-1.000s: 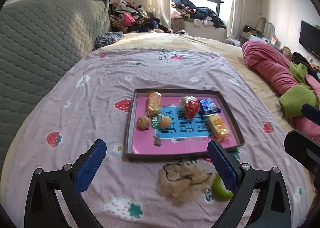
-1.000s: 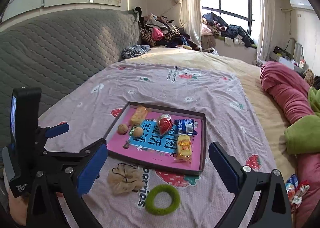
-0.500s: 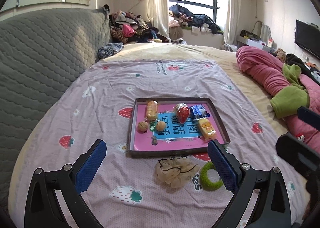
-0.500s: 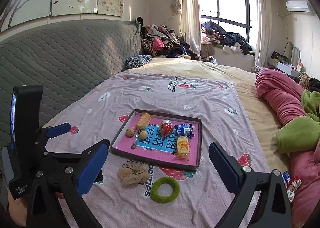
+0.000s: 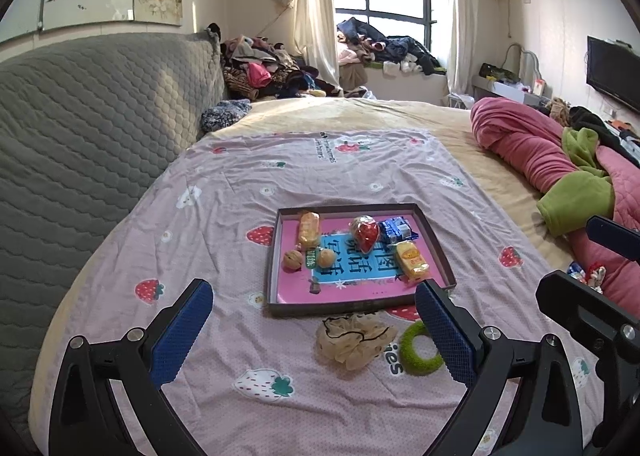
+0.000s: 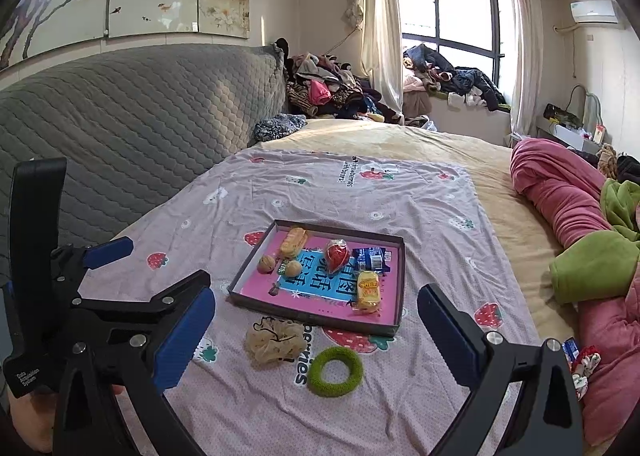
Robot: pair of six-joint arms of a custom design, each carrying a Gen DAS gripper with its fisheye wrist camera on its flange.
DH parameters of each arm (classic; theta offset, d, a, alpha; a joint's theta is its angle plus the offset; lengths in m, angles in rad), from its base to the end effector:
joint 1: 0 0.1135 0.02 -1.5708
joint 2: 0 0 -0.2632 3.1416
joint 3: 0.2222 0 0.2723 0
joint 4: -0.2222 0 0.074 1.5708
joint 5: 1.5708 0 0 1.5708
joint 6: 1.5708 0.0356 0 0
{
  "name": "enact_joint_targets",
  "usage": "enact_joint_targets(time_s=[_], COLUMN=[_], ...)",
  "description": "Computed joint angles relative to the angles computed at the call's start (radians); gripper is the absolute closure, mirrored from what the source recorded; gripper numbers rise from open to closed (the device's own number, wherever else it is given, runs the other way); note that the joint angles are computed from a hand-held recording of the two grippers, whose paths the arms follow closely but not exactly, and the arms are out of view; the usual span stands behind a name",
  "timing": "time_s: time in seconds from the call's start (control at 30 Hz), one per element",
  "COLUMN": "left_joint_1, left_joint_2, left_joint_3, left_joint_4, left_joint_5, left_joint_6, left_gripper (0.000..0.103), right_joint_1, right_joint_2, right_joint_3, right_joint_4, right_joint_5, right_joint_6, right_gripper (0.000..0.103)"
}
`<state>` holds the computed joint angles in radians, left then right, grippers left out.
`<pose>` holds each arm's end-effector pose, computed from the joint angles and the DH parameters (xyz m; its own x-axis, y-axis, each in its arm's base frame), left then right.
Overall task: Organize objects
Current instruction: 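Withdraw both tools from the tray toward the scrunchie and green ring, then approach the beige scrunchie with the left tool while the right tool approaches the green ring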
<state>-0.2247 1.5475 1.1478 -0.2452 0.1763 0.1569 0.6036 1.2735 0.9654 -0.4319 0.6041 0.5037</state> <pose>0.3584 -0.0883 0.2630 -0.5232 0.2774 -0.8058 0.4432 0.8962 0.0207 0.2506 0.1482 0.2721 -0.5450 0.1068 -0.8316 0.1613 0.9867 0.0210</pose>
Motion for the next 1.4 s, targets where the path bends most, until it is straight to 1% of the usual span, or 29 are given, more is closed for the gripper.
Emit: enact_joint_targets(time_s=[0.43, 0.63, 0.87, 1.0, 1.1, 1.33, 1.4], left_joint_1=[-0.019, -0.017, -0.015, -0.015, -0.009, -0.009, -0.008], left_joint_2=[-0.089, -0.108, -0.099, -0.084, -0.066, -0.043, -0.030], left_joint_3=[-0.077, -0.142, -0.192, -0.203, -0.206, -0.232, -0.232], left_joint_4=[-0.003, 0.028, 0.053, 0.063, 0.071, 0.110, 0.114], left_joint_5=[-0.009, -0.005, 0.004, -0.004, 0.006, -0.006, -0.001], left_joint_6=[0.017, 0.031, 0.042, 0.056, 0.051, 0.066, 0.066], left_gripper=[0.002, 0.002, 0.002, 0.002, 0.002, 0.002, 0.002], right_joint_1=[0.063, 0.072, 0.063, 0.069, 0.057, 0.060, 0.047], right_joint_2=[-0.079, -0.102, -0.109, -0.101, -0.105, -0.058, -0.054], right_joint_3=[-0.038, -0.091, -0.155, -0.184, -0.206, -0.225, -0.241], right_joint_4=[-0.071, -0.079, -0.051, -0.038, -0.015, 0.001, 0.021], right_joint_5=[0.069, 0.081, 0.064, 0.084, 0.059, 0.060, 0.042], right_joint_6=[0.051, 0.084, 0.112, 0.120, 0.124, 0.127, 0.129], right_gripper=[0.001, 0.001, 0.001, 0.001, 0.001, 0.001, 0.001])
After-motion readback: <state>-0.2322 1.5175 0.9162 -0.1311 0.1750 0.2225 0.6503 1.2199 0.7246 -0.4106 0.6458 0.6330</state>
